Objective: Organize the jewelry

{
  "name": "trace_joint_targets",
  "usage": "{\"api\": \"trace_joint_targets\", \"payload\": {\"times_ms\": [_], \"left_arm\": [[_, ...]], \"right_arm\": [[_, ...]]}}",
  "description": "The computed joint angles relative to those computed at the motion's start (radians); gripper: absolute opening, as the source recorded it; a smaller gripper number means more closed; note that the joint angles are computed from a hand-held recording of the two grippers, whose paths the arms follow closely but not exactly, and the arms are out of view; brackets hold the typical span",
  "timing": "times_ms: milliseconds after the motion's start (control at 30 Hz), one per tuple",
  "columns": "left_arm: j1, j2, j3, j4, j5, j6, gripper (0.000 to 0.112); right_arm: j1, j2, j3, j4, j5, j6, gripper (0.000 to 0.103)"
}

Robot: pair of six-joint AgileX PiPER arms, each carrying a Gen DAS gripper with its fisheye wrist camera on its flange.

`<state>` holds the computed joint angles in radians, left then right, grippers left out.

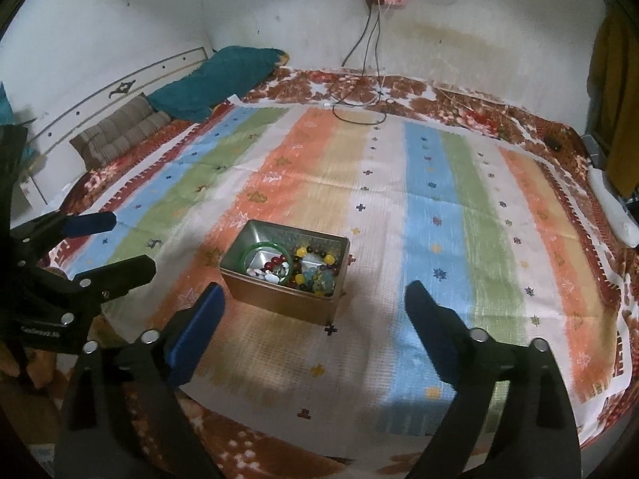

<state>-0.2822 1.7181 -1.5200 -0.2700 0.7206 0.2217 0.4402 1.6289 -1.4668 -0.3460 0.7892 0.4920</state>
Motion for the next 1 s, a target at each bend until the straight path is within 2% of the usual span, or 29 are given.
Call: {"api": "trace_joint_targets", "payload": {"times_ms": [667,1000], "left_arm": [[-0.027,-0.034,0.055,0.085,-0.079,-0.077,0.097],[-0.035,-0.032,0.047,0.105,-0.086,-0.08,0.097]], "right_arm": [[0.003,-0.058,0.076,-0.039,-0.063,0.07,0.097],[0.012,-0.088,0.112,-0.071,-0.098,0.109,0.097]]}}
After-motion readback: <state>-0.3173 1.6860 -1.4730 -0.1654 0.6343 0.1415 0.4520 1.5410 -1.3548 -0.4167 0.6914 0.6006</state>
